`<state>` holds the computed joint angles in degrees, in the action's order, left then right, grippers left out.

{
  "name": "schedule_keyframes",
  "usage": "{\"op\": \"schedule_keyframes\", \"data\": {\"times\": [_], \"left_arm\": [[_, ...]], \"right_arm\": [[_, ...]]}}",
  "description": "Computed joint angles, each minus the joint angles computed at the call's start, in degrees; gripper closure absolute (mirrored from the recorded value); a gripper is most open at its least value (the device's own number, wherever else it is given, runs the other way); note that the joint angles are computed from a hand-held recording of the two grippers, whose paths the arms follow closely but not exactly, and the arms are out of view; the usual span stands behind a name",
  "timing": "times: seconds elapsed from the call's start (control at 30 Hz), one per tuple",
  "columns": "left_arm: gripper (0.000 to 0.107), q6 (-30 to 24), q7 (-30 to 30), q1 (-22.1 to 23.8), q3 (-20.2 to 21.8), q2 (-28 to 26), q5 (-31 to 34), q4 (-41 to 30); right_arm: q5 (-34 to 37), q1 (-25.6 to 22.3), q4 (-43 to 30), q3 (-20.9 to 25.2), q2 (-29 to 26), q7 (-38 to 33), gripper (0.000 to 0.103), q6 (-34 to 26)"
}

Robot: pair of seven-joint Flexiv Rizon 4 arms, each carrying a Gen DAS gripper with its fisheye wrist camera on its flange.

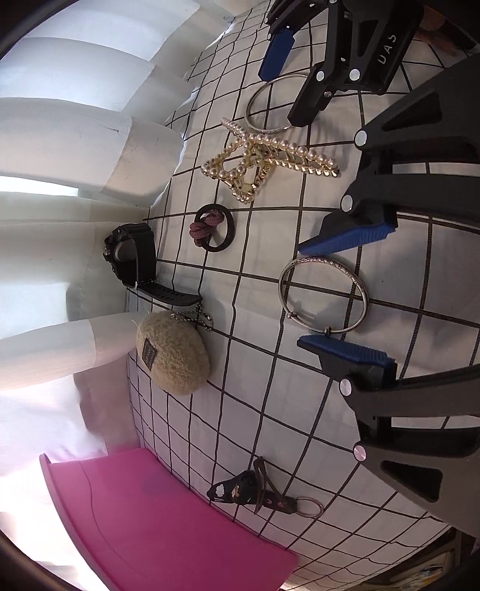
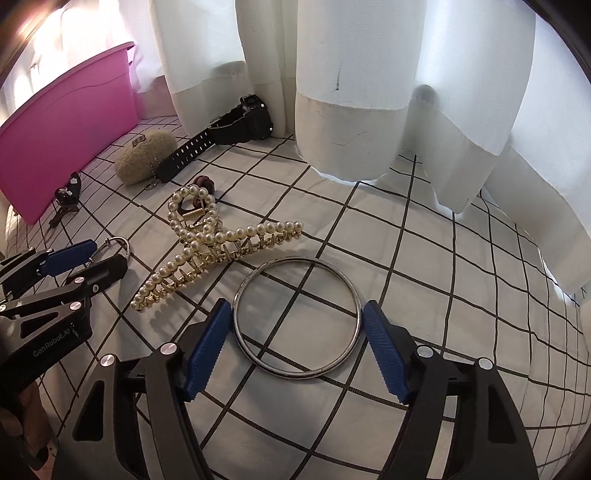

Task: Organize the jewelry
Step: 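Close the right tool on the ring while the left tool grips the bangle, then lift and carry the ring and bangle with both tools over the tub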

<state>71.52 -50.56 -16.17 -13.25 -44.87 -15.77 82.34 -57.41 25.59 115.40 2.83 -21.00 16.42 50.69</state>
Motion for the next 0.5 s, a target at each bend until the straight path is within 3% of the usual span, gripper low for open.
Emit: {"op": "schedule_keyframes", "data": {"times": [0.33, 0.5], "left_arm": [[0.064, -2.3, 1.2, 2.1, -1.6, 1.3, -2.3, 1.2], [0.064, -3.4, 1.9, 2.9, -2.1, 2.9, -3.7, 2.2]], "right_arm": [[-3.5, -0.5, 3.3, 0.5, 2.3, 6.7, 0.033, 2.0], [-2.5, -0.6, 3.7, 1.6, 3.7, 6.6, 0.033, 1.5]]}}
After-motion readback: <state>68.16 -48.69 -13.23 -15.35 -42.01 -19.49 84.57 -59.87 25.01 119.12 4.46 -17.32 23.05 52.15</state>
